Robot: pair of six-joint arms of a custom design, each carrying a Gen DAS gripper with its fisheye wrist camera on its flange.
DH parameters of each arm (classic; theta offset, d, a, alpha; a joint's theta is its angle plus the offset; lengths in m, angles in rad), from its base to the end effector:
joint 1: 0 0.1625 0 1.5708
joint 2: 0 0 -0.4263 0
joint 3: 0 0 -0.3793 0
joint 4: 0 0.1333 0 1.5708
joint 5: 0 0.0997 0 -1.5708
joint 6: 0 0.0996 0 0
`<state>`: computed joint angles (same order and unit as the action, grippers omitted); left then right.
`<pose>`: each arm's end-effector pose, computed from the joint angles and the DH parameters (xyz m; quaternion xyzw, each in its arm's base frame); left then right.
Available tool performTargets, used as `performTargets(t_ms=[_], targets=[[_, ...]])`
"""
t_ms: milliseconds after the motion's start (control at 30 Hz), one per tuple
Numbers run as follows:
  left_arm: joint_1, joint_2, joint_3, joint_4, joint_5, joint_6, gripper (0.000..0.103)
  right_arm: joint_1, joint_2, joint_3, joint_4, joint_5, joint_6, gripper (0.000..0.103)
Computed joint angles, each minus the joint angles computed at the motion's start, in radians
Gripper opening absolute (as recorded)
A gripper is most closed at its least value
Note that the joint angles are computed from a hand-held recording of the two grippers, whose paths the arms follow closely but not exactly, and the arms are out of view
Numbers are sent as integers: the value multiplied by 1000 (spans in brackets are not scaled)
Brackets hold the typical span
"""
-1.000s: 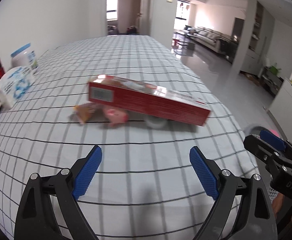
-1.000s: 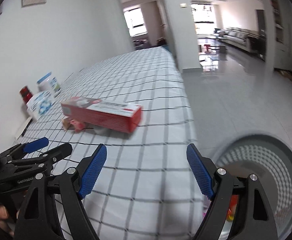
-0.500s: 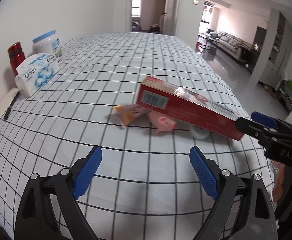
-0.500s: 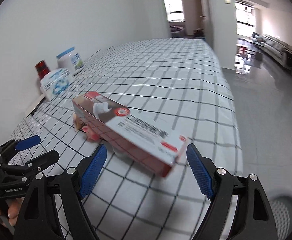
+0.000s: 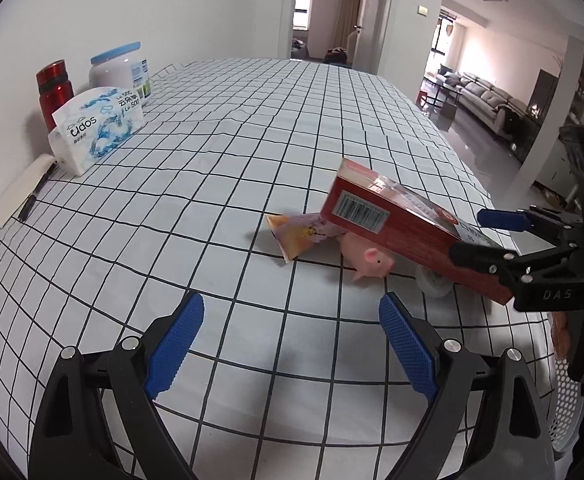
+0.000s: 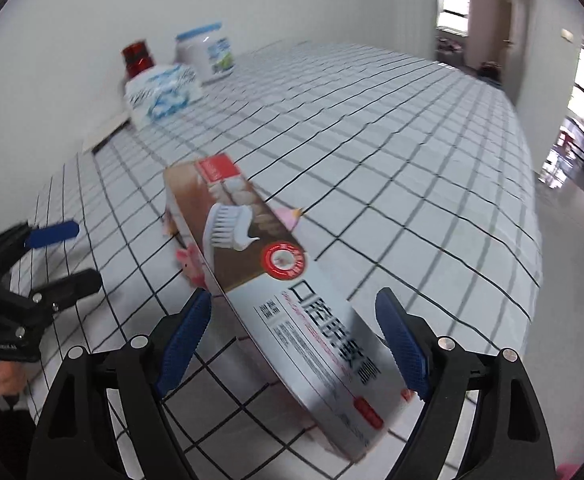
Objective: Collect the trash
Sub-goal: 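Grasp the red toothpaste box with the right gripper and lift it, then grasp the pink pig toy with the left gripper while the right gripper holds the box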
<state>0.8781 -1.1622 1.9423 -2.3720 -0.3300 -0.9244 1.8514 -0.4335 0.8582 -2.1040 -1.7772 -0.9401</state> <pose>-0.1694 -0.5604 0.2568 -0.1001 0.8074 -0.4264 0.3952 0.3417 -0.7779 0.0992 0.5647 -0.8171 0.0177 0.1148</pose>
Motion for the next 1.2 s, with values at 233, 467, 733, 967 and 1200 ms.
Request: performTargets(t_ms=[233,467,733,967,1200], targets=[[14,6,-11,-10,-5,9,88,21,85,-128,137,-56,-45,81],[18,0,-5,-18,-6,12,88,11,118,-200,233,-29,17,80],[18,-10,12,-47,-7,23,88,-22,39,-96,189,90,196,58],[14,-7,19,-73,-15,58,88,-55,-99,138,-40,227,327,55],[20,25,-2,-158,-32,168,88,-82,-193,327,-243,263,419,55]])
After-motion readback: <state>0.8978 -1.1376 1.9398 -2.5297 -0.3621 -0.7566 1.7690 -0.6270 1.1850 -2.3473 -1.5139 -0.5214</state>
